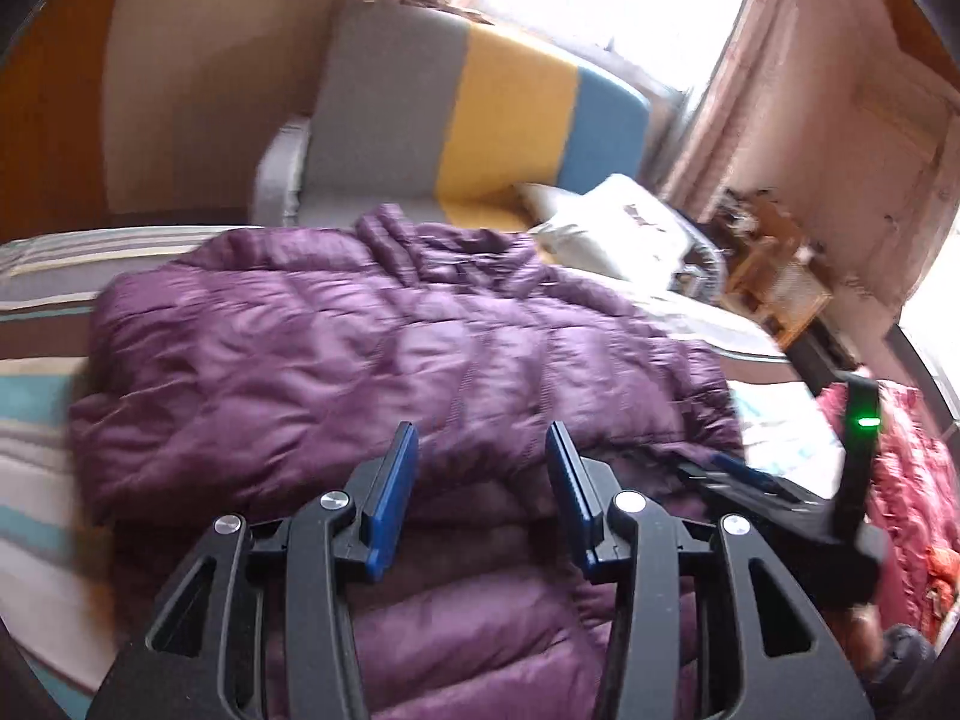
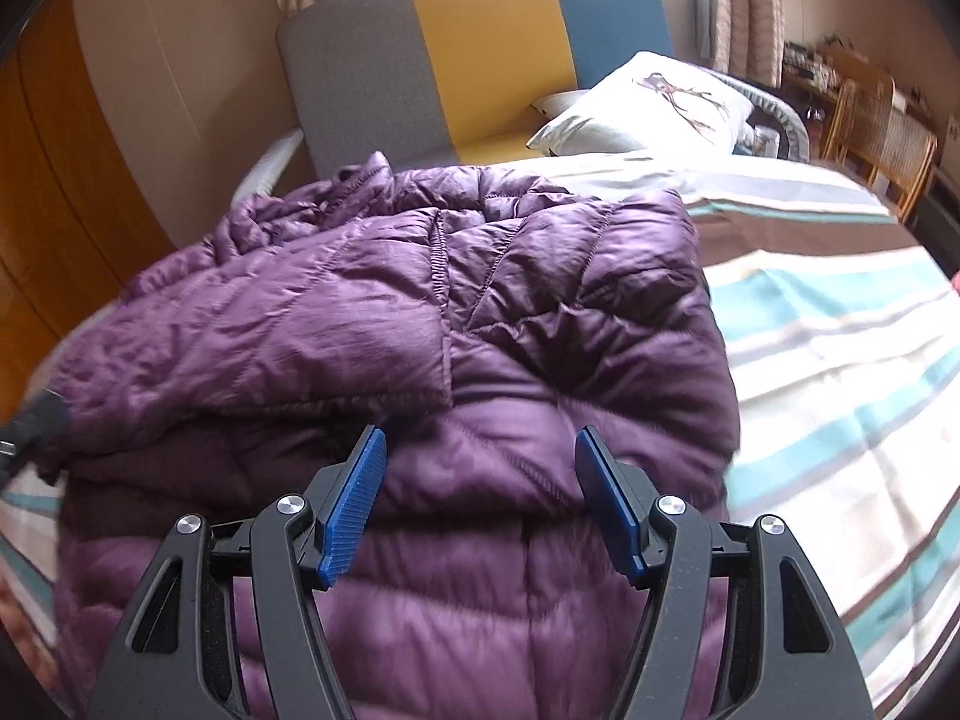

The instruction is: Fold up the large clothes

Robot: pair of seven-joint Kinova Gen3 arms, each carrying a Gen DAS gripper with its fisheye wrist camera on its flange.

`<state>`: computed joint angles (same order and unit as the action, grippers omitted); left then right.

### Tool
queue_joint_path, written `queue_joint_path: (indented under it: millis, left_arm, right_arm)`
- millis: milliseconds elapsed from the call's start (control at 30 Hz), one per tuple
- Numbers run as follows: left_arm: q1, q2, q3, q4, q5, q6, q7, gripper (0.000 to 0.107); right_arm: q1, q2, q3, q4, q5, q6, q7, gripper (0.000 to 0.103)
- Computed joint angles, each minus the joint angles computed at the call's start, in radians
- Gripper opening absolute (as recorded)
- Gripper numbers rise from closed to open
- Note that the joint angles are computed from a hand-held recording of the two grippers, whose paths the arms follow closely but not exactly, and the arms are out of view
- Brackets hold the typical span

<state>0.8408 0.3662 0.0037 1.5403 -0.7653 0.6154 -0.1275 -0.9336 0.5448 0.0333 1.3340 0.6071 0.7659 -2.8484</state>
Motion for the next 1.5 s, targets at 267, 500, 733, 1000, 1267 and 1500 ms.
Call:
queue_joint_path:
  millis: [267, 500, 733, 1000, 1267, 1500]
  left_arm:
    - [0.025, 0.002, 0.007, 0.032, -0.034, 0.077, 0.082, 0.043]
    - [-0.008, 0.009, 0.026, 0.054, 0.008, 0.102, 0.087, 0.043]
    - [-0.034, 0.003, 0.02, 0.101, 0.034, 0.062, 0.121, 0.043]
    - [-0.023, 0.008, 0.021, 0.095, 0.029, 0.089, 0.13, 0.043]
    - [-0.021, 0.017, 0.035, 0.068, 0.045, 0.136, 0.109, 0.043]
    - [-0.001, 0.013, 0.035, 0.058, 0.028, 0.173, 0.125, 0.048]
  right_arm:
    - [0.229, -0.094, -0.239, 0.179, 0.061, -0.325, -0.212, 0.066]
    - [0.218, -0.011, -0.136, 0.089, -0.223, -0.392, -0.109, 0.044]
    - [0.061, 0.003, 0.089, 0.08, -0.329, -0.38, -0.075, 0.0]
    - [-0.042, -0.047, 0.184, 0.142, -0.172, -0.316, -0.209, 0.0]
    - [-0.019, -0.046, 0.129, 0.143, -0.072, -0.175, -0.312, 0.0]
    - [0.036, -0.055, 0.048, 0.146, -0.038, -0.142, -0.302, 0.0]
